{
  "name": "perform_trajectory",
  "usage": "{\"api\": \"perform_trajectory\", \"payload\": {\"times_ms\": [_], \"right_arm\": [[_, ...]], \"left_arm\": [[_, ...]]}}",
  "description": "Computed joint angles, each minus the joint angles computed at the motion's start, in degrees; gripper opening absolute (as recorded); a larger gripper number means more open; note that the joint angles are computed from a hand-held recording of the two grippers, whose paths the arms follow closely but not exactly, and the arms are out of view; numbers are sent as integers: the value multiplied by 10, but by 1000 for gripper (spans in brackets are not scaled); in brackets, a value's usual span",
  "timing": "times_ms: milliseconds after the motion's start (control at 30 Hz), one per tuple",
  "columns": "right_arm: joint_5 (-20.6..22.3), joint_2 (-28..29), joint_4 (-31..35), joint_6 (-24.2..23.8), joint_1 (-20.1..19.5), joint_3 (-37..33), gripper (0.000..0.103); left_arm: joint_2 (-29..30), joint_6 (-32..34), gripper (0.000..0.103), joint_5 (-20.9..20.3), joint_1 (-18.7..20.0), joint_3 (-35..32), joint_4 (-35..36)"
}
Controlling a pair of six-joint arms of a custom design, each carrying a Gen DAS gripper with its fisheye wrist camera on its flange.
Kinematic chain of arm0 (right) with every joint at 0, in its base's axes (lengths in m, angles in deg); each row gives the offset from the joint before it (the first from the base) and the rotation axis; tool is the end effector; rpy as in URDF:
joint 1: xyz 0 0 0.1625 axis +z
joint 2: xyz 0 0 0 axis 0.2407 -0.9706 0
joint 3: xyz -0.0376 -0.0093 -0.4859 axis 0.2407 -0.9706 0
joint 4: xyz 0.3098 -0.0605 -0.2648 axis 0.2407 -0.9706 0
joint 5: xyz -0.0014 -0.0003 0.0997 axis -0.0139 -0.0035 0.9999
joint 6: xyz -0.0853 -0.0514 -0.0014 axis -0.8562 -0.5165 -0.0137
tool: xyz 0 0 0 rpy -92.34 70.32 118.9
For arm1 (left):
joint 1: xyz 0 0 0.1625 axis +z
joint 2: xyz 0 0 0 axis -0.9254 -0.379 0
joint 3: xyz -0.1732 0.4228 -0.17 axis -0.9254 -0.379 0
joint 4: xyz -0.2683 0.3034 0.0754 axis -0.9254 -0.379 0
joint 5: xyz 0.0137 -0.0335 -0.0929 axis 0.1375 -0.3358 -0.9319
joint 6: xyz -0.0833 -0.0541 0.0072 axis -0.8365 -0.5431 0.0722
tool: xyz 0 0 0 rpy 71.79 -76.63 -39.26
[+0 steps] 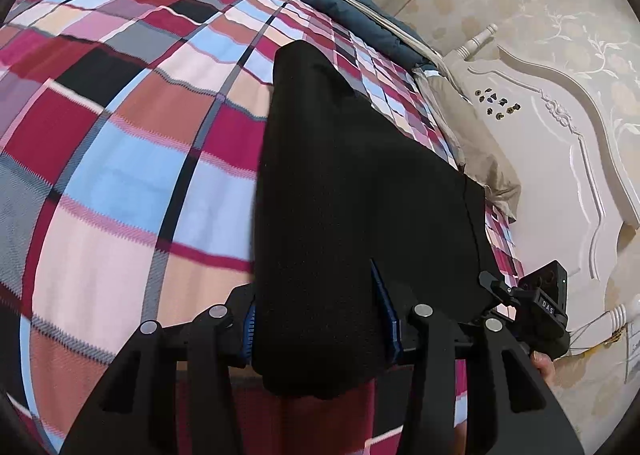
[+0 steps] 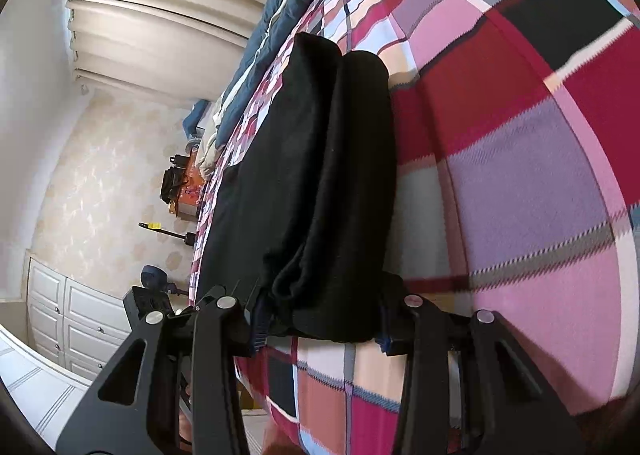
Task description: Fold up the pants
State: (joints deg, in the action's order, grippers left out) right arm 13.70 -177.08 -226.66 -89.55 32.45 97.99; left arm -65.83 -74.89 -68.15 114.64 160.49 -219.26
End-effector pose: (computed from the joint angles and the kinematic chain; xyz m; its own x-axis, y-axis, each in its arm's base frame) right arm -0.0892 -0.3607 0.3056 -0.9654 0.1601 -0.2059 0.2588 0.6861 -0.6799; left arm -0.2351 -0.4728 0.0501 -0.9190 0.3831 -0.0928 0.3934 0.8775 -0.2741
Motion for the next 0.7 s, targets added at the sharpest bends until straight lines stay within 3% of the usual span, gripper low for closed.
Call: {"api": "perform_trajectory", "payload": {"times_ms": [367, 700], "right_arm": [[19, -37, 46, -34, -28, 16, 40], [30, -29, 47, -39, -38, 15, 40]], "left_arm": [[-15, -13, 47, 2, -10, 29, -10], [-6, -9, 49, -8, -2, 31, -25]]}}
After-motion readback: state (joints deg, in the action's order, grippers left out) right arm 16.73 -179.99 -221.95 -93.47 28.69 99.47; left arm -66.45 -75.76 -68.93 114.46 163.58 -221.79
